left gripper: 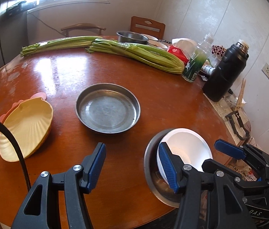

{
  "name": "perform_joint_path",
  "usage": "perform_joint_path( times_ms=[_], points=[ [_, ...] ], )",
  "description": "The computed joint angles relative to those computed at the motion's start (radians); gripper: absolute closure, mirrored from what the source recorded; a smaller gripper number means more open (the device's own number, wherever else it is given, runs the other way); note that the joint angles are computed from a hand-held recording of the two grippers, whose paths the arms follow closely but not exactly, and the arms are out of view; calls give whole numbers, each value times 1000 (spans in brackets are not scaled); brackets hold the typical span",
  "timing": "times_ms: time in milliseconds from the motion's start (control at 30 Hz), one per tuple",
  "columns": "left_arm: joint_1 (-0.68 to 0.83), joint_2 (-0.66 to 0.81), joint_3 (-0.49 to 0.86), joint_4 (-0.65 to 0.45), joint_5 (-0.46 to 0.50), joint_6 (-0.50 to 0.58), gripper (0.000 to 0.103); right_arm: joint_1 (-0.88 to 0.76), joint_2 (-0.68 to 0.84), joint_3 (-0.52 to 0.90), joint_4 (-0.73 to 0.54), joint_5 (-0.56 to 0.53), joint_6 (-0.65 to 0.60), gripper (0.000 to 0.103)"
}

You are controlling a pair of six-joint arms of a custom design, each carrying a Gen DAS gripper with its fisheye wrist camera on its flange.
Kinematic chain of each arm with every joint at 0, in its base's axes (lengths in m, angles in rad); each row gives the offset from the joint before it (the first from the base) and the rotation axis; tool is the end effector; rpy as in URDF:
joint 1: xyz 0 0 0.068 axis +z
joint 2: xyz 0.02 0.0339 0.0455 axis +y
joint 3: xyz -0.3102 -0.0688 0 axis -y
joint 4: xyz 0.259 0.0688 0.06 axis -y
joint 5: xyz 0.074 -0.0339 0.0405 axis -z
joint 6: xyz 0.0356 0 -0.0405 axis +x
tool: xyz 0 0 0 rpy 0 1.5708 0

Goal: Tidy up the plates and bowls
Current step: 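Withdraw the left tool from the bowl stack toward the steel plate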

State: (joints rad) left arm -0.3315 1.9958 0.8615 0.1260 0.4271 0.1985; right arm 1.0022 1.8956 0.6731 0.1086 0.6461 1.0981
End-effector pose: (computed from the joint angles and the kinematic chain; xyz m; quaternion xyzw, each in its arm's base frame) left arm 0.3437 -0.1339 0.0967 0.3027 0.8907 -0.2212 0.2571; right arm 0.1844 0.2488 0.0926 0.1161 0.9191 0.0325 0.3751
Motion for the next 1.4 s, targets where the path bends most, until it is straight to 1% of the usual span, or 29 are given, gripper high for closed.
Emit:
perform_joint_path(
  times_ms=[267, 567, 867, 933, 1167, 1300, 1400],
  points=[
    [46, 10, 36, -24, 7, -2, 46, -36, 5, 50, -5, -16, -74, 43],
    [87, 32, 95, -60, 13, -6, 46, -107, 42, 173, -60, -48, -189, 43],
    [118, 111, 211, -141, 28, -6, 46, -223, 111, 296, -93, -100, -296, 43],
    [121, 131, 240, -168, 27, -11, 46, -244, 133, 324, -119, -108, -299, 43],
    [117, 194, 321, -226, 41, -29, 46, -300, 201, 369, -132, -161, -324, 43],
    [98, 223, 361, -247, 26, -42, 46, -348, 233, 372, -111, -234, -333, 43],
    [83, 247, 390, -260, 8, -55, 46, -386, 269, 395, -136, -275, -337, 43]
  ],
)
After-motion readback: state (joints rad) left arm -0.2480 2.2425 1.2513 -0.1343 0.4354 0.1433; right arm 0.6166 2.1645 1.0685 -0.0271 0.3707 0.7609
